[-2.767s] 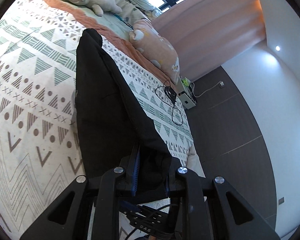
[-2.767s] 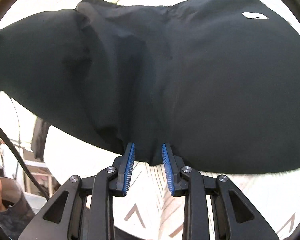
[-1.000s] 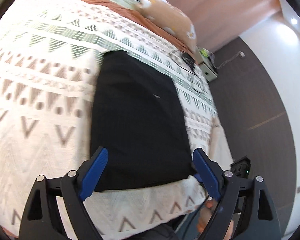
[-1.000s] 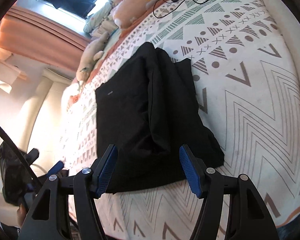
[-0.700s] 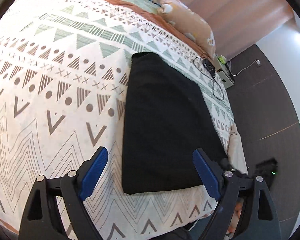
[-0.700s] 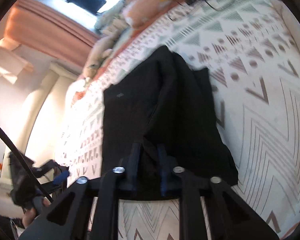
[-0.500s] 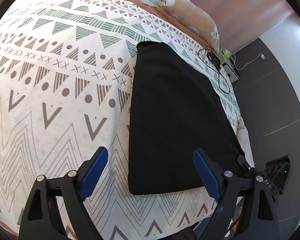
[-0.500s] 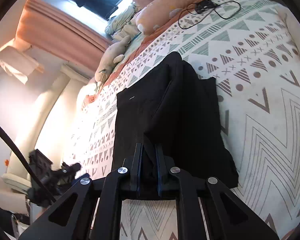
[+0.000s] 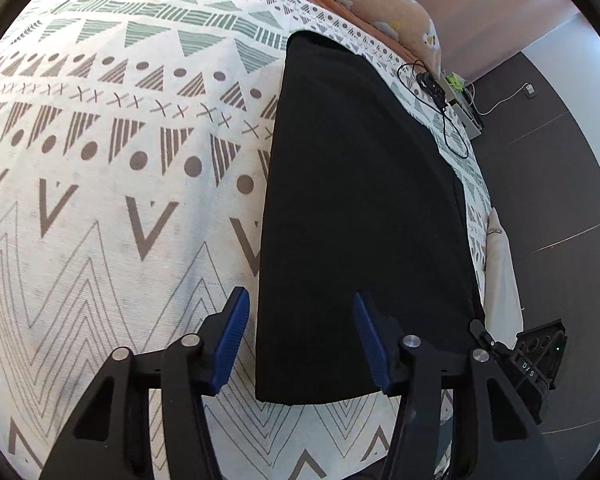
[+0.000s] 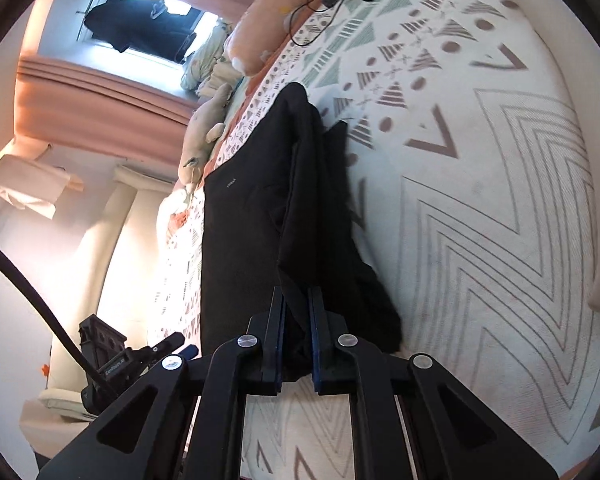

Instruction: Fold large clothes

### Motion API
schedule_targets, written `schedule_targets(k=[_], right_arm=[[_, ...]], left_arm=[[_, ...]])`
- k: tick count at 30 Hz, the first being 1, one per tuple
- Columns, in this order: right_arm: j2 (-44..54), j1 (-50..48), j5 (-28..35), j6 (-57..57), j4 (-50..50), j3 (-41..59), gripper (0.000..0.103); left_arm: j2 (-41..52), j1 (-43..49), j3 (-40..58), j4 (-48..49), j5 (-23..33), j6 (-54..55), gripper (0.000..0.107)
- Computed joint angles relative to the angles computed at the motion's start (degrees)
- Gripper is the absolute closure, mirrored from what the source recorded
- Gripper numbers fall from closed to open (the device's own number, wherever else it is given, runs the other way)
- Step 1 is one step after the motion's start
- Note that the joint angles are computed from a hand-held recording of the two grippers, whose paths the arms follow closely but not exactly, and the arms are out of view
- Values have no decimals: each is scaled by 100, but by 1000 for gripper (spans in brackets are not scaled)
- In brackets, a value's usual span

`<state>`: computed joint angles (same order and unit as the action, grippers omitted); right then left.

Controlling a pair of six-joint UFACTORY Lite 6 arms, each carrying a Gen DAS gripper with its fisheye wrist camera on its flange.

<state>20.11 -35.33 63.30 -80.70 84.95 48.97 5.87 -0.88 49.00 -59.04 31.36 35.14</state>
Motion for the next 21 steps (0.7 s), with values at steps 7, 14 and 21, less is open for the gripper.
schedule_targets(k=[7,14,21], right_arm=[[326,-159,-17,16,-169,46,97],[-184,-170,36,888,-1019,458,75],[-87,117,-41,1310,-1121,1446,26]], left_arm=[[431,-140,65,-471,18,324,53],[672,-143,442,-128,-21,89,53],[1122,-59,1042,72,52,-48,53]])
